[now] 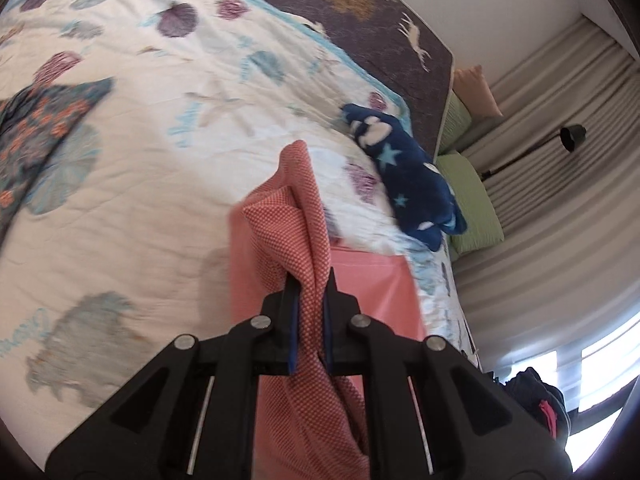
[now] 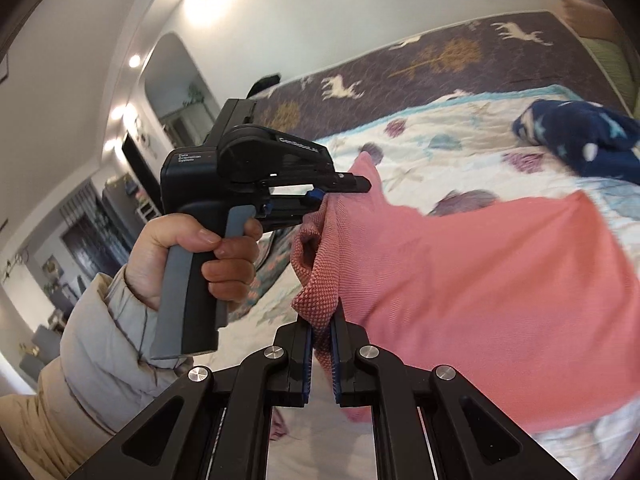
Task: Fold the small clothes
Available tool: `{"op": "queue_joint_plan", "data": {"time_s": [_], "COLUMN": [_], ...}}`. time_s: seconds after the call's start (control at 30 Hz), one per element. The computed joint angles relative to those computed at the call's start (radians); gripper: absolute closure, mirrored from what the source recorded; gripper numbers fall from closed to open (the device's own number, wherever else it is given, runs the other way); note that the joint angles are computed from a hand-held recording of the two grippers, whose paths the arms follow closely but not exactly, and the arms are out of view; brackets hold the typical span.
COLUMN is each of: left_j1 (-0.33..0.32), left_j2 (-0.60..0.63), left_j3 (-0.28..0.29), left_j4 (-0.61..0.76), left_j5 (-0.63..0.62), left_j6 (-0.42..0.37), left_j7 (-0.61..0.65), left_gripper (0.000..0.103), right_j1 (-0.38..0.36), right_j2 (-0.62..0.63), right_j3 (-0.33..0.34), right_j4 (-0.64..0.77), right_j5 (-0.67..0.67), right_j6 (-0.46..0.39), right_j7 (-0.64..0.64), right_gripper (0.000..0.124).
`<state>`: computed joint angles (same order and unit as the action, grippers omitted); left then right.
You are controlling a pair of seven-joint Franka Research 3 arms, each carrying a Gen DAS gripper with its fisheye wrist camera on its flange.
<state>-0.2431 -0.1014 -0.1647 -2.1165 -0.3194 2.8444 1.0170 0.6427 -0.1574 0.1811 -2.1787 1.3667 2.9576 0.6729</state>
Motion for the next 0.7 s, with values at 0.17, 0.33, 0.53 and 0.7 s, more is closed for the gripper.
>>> {"op": "queue_joint_plan", "data": {"time_s": [0.17, 0.33, 0.53, 0.7], "left_j1": [-0.007, -0.045, -0.140, -0.215], "left_j2": [0.114, 0.276, 0.527, 0.697], "left_j3": [-0.055, -0.091, -0.100, -0.074], "left_j4": [0.173, 0.394, 0.737, 0.966], "left_j5": [0.187, 0.332, 0.459, 0.512], "left_j6": [-0.062, -0.168, -0.380, -0.585], "left_j7": [-0.120, -0.199, -0.203, -0.198], "left_gripper": [0.093, 0.093, 0.093, 0.091], "right_j1": [-0.027, -0.086, -0.161, -0.198], "right_j2": [-0.079, -0.148, -0.190, -0.171], "right_j3": [-0.045, -0.077, -0.097, -0.117], "right_j4": [-0.057, -0.124, -0.202, -0.235], "right_j5": [0.148, 0.242, 0.273, 0.166], "right_j6": [-0.013, -0.037, -0.071, -0.123], "right_j7": [-0.109, -0.156, -0.125, 0.005], "right_gripper": [0.118, 0.118, 0.118, 0.117]}}
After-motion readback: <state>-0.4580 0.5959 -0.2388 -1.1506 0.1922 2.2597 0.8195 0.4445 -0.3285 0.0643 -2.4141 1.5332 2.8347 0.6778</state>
